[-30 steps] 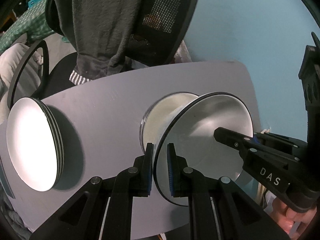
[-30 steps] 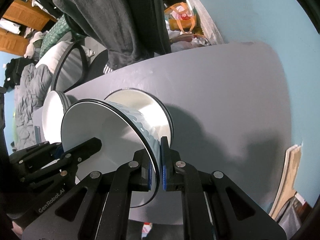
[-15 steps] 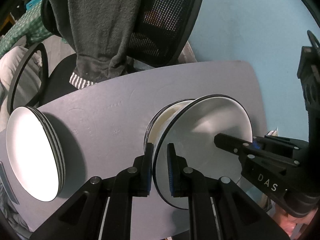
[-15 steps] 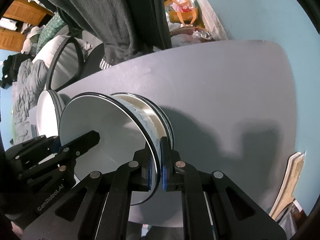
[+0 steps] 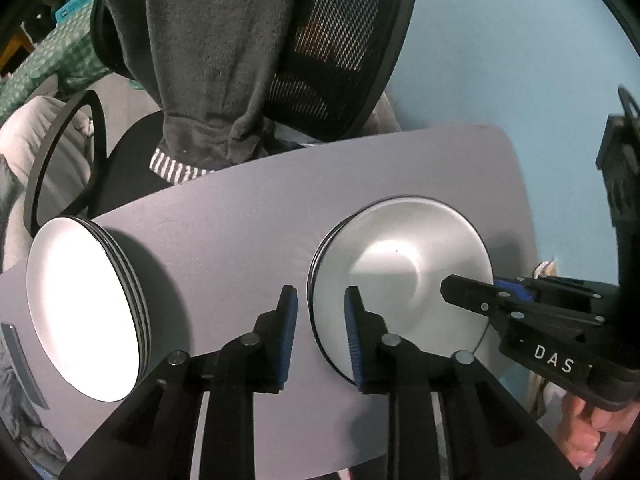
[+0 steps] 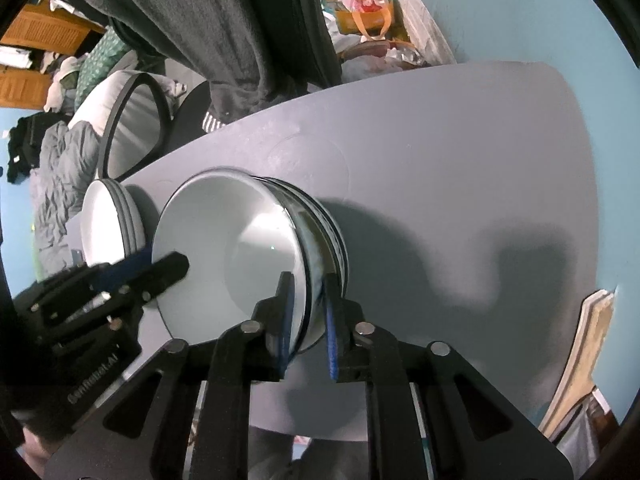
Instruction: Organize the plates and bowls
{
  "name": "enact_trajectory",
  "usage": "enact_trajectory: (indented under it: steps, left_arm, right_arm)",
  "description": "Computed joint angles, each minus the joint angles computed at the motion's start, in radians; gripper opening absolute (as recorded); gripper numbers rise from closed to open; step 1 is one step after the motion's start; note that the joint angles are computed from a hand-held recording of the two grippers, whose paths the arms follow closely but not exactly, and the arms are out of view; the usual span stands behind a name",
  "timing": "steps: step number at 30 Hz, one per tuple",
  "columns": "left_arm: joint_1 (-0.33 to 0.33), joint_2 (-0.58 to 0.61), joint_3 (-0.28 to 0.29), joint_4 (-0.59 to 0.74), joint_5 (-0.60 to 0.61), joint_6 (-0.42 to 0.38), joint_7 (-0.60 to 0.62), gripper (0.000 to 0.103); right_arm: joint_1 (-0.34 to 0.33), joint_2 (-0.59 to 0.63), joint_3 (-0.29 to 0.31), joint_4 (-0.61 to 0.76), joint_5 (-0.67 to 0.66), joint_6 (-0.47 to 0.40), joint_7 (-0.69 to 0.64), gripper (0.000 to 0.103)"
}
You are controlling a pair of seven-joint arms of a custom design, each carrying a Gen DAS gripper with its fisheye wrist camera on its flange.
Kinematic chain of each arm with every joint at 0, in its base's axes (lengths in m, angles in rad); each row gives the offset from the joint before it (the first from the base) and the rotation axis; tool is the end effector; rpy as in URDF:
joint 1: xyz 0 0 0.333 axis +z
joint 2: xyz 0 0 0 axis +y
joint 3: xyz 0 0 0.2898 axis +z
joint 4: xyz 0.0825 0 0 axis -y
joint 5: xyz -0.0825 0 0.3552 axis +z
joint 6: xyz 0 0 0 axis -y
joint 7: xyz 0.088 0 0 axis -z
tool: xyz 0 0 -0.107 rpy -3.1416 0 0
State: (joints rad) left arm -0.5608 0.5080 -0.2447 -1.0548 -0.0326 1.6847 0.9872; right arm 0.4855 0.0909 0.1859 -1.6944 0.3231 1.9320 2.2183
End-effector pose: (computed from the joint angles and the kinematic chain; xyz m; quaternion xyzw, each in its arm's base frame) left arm 0.4903 -0.4502 0.5434 0.6365 -0.7647 0.0747 0.0676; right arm 0.4399 0.3727 0.5309 -0.6708 0.7200 0.1521 0.0926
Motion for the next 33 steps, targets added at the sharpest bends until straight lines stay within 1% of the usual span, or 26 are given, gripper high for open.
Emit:
enact_trajectory:
  steps: [4,8,11,12,13,14,15,16,18,22,25,27,31,33]
  left_arm:
    - [0.004,-0.008,0.002,-0.005,-0.001,-0.006,-0.004,0.024]
    - [0.011,-0.036,-0.003,-0.038,-0.01,0.013,-0.008,0.024]
    - [0.016,-0.056,-0.007,-0.065,-0.018,0.029,-0.009,0.024]
    - [0.016,-0.059,-0.008,-0.069,-0.02,0.028,-0.012,0.025]
    - [0.018,-0.064,-0.009,-0.075,-0.024,0.03,-0.016,0.027]
    - [0.021,-0.072,-0.01,-0.09,-0.028,0.038,-0.021,0.03]
    - [0.022,-0.08,-0.011,-0.104,-0.03,0.048,-0.027,0.036]
    - [0.023,-0.09,-0.01,-0.121,-0.027,0.057,-0.036,0.043]
    - [0.028,-0.112,-0.009,-0.165,-0.028,0.082,-0.055,0.047]
    - [0.05,-0.144,-0.017,-0.243,-0.066,0.118,-0.1,0.047]
    - [0.068,-0.156,-0.024,-0.291,-0.103,0.144,-0.119,0.048]
    - [0.082,-0.167,-0.029,-0.332,-0.139,0.18,-0.125,0.051]
    - [0.101,-0.179,-0.032,-0.39,-0.193,0.229,-0.167,0.051]
    - [0.105,-0.18,-0.033,-0.405,-0.204,0.241,-0.188,0.051]
  right_arm:
    - [0.001,-0.006,0.0,0.001,-0.006,0.001,0.012,0.015]
    - [0.004,-0.021,-0.001,0.002,-0.034,0.003,0.027,0.026]
    - [0.002,-0.032,-0.003,-0.004,-0.027,0.011,0.006,0.029]
    - [0.001,-0.033,-0.003,-0.002,-0.031,0.008,0.0,0.033]
    - [0.002,-0.034,-0.003,0.002,-0.042,0.004,-0.008,0.036]
    - [0.002,-0.036,-0.004,0.002,-0.05,0.003,-0.015,0.043]
    - [0.003,-0.037,-0.004,0.004,-0.061,0.001,-0.025,0.047]
    - [0.003,-0.037,-0.004,0.006,-0.072,-0.002,-0.034,0.049]
    - [0.001,-0.032,-0.006,0.016,-0.085,-0.02,-0.056,0.049]
    - [-0.011,-0.017,-0.013,0.029,-0.077,-0.039,-0.106,0.05]
    - [-0.023,-0.003,-0.017,0.026,-0.046,-0.024,-0.147,0.052]
    - [-0.031,0.008,-0.019,0.021,-0.021,-0.01,-0.166,0.053]
    - [-0.046,0.033,-0.017,0.004,0.041,0.025,-0.208,0.053]
    - [-0.052,0.049,-0.015,0.002,0.067,0.032,-0.224,0.053]
